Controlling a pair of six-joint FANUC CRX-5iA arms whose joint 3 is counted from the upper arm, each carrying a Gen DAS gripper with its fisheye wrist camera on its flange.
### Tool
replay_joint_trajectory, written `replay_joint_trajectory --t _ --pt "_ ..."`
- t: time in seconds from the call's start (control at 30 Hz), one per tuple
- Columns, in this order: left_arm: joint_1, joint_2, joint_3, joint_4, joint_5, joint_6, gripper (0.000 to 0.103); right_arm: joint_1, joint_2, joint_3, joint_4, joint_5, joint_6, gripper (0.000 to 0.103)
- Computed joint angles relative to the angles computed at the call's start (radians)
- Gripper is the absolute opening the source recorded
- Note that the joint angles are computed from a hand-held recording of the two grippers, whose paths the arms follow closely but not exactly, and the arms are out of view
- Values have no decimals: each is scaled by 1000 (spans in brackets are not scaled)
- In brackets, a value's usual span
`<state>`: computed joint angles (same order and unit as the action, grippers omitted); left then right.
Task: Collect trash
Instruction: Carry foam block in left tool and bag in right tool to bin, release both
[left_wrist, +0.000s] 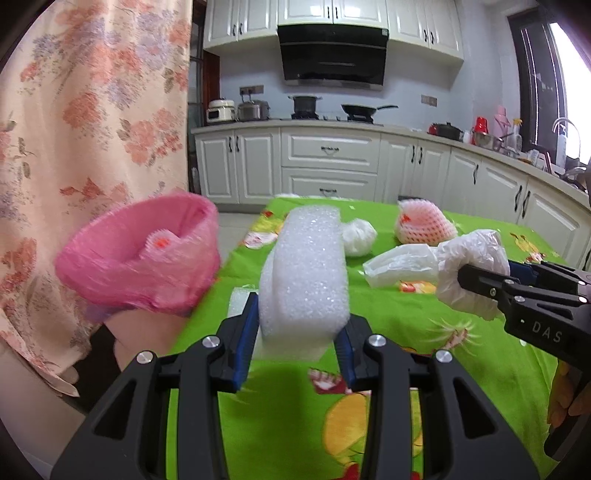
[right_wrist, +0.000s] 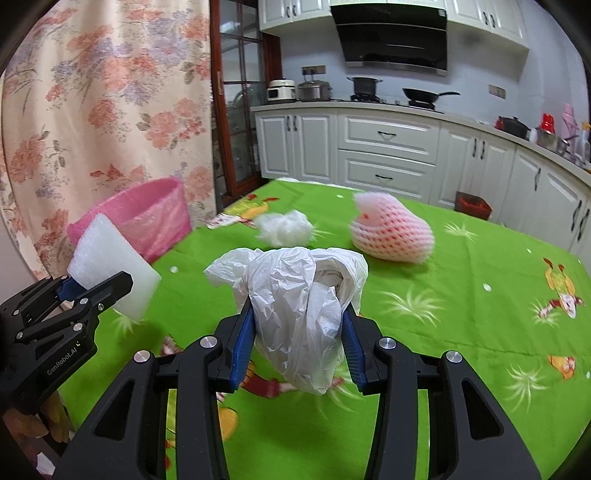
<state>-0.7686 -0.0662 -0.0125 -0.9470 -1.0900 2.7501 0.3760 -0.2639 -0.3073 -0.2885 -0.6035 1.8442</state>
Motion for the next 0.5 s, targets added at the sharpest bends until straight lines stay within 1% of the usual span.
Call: replay_joint_trajectory --t 0.1,0.3,0.37,0.5 --pt "-3 -23 -7 -24 -22 5 37 24 6 17 -2 -4 7 42" --pt "23 -93 -33 -62 -51 9 37 80 39 80 -36 -15 60 42" --pt "42 -118 -39 -73 -63 8 37 96 54 107 -53 -23 77 42" --pt "99 -162 -51 -76 -61 -19 37 137 94 175 -100 -27 131 42"
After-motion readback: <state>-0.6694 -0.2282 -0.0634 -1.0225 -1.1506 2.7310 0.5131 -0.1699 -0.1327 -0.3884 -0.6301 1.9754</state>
